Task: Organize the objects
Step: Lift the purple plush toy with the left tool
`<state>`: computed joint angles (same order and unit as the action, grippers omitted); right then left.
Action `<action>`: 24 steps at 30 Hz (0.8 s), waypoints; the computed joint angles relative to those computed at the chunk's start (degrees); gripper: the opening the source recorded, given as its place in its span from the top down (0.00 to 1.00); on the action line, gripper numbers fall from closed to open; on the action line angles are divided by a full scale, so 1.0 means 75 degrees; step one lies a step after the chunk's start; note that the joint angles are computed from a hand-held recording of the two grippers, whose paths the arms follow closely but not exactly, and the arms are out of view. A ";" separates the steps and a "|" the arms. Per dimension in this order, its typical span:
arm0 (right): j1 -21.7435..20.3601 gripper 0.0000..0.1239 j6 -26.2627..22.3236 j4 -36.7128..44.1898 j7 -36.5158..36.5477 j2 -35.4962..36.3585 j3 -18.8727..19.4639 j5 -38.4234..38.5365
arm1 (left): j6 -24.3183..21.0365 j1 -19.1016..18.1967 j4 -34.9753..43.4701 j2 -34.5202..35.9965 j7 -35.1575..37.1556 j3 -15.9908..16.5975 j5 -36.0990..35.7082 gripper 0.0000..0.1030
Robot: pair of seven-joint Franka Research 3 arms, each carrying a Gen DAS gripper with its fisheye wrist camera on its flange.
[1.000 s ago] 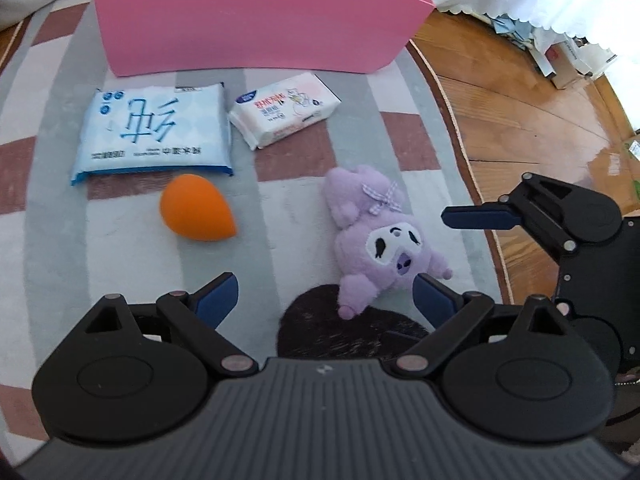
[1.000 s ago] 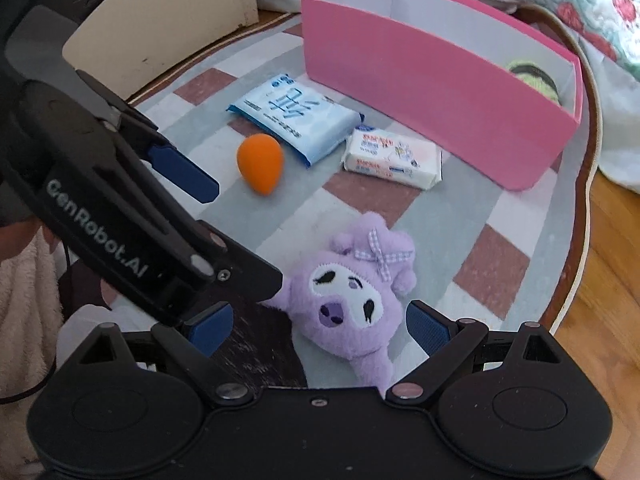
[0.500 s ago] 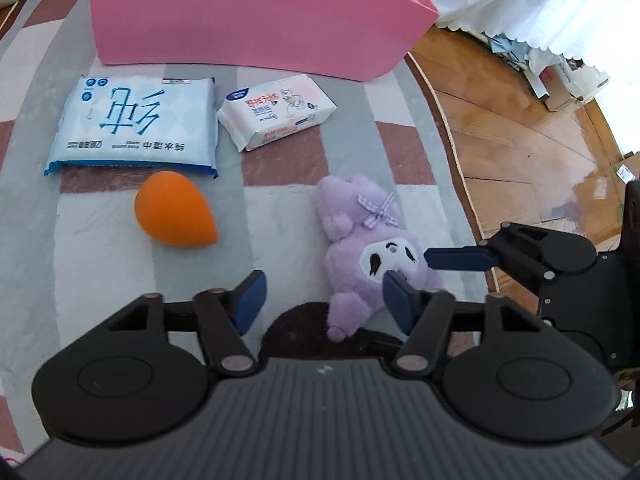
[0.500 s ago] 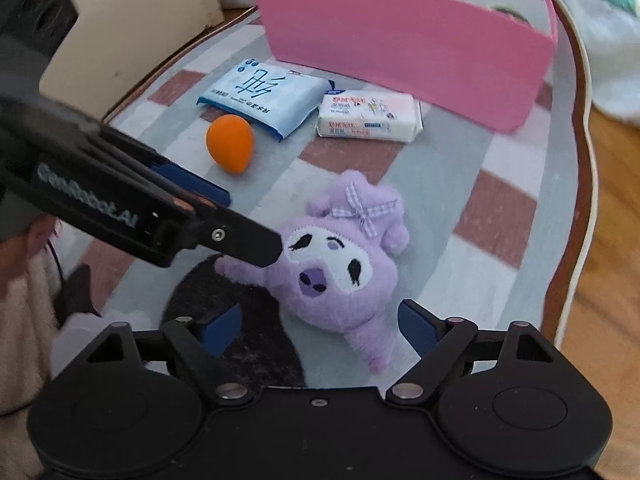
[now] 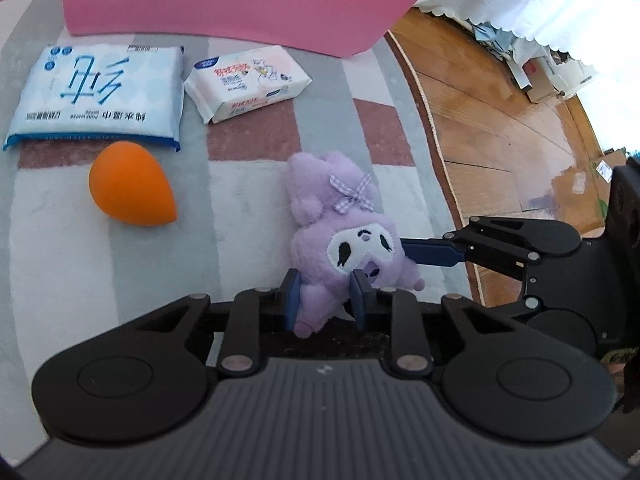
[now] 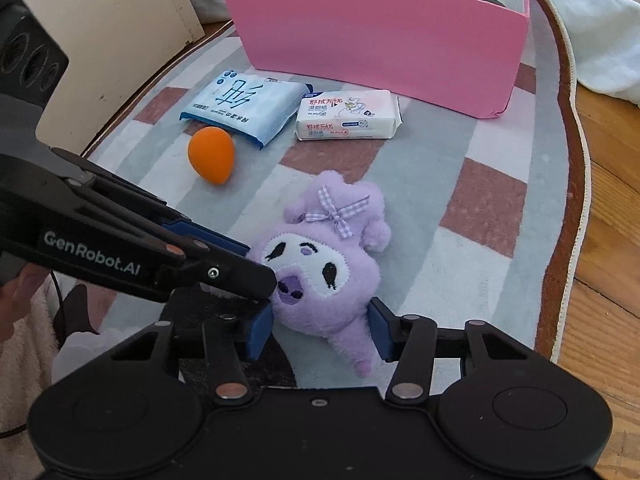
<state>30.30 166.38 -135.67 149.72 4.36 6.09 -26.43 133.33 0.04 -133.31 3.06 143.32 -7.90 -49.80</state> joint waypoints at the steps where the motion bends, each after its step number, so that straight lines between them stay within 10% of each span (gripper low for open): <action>1: 0.0012 0.55 -0.0025 0.0019 0.0012 0.0016 -0.0003 -0.0046 | -0.0011 0.0004 0.0017 0.0023 -0.0046 0.0006 0.0027 0.74; 24: 0.0202 0.55 -0.0270 0.0280 0.0924 0.0170 -0.0125 -0.1142 | -0.0035 0.0124 0.0064 0.0230 -0.0080 -0.0107 -0.0558 0.69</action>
